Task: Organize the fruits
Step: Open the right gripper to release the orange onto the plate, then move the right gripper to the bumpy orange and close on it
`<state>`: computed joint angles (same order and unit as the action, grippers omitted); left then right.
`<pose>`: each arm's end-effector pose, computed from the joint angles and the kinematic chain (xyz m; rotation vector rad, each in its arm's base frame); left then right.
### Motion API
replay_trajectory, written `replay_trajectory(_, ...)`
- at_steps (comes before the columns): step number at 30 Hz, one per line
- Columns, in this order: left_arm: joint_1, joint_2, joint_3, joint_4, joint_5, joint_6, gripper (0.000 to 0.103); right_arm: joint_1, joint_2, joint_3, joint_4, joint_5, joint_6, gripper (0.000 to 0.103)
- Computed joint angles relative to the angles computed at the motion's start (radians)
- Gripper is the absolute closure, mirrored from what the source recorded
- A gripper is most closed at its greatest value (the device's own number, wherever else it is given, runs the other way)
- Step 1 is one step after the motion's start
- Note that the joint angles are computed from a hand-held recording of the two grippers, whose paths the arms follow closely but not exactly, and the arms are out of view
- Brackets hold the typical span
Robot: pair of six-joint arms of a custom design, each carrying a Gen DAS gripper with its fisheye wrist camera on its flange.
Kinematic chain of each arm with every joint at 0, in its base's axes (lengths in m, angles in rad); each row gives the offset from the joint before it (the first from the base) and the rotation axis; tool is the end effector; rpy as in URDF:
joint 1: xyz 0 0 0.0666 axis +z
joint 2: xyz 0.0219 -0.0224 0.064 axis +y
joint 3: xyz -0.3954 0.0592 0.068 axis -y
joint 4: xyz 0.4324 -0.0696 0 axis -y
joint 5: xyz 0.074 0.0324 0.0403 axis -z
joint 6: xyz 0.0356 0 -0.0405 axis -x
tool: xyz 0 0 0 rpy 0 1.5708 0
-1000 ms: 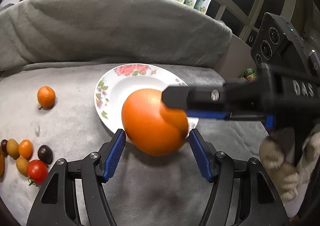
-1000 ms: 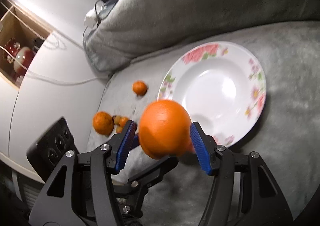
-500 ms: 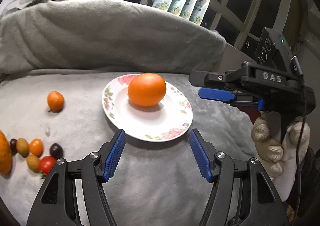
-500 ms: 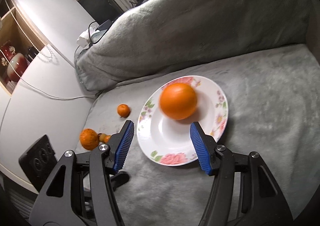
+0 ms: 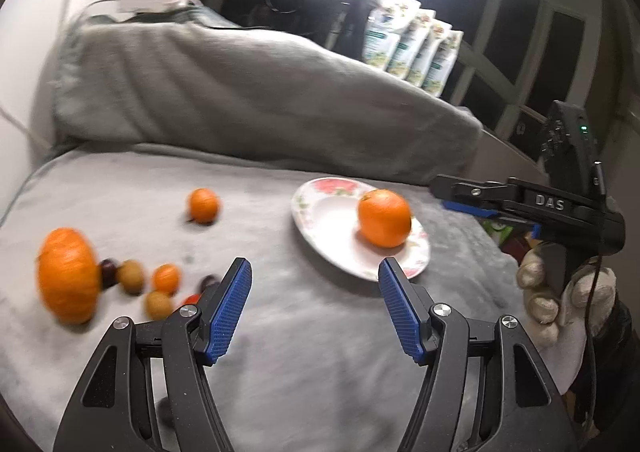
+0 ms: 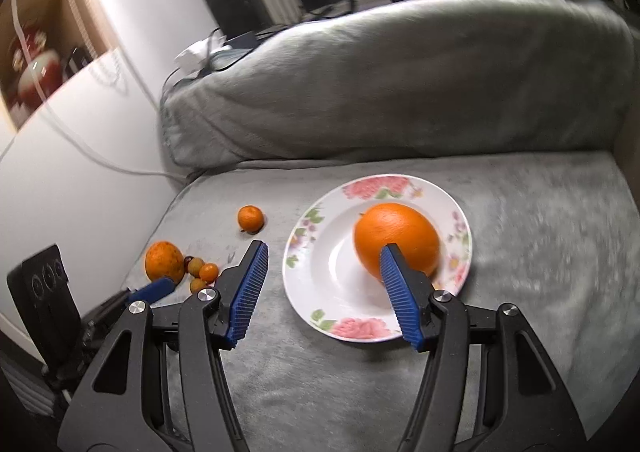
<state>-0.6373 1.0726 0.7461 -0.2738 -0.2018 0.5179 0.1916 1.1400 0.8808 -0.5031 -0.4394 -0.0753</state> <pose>0.3190 -0.2278 0.3101 0.0139 2.1915 -0.4445 0.4028 0.0932 0.3339 -0.3561 2.3032 0.6455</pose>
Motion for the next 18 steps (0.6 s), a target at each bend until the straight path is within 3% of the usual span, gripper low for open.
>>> replay_trajectory(10, 0.08, -0.176, -0.119, -0.126, -0.056, 0.105, 0.037, 0.118, 0.046, 0.054, -0.025, 0.011, 0.058, 0.041)
replay_trajectory(18, 0.15, -0.259, -0.192, -0.168, -0.061, 0.18, 0.037, 0.225, 0.136, 0.15, -0.089, -0.019, 0.112, 0.035)
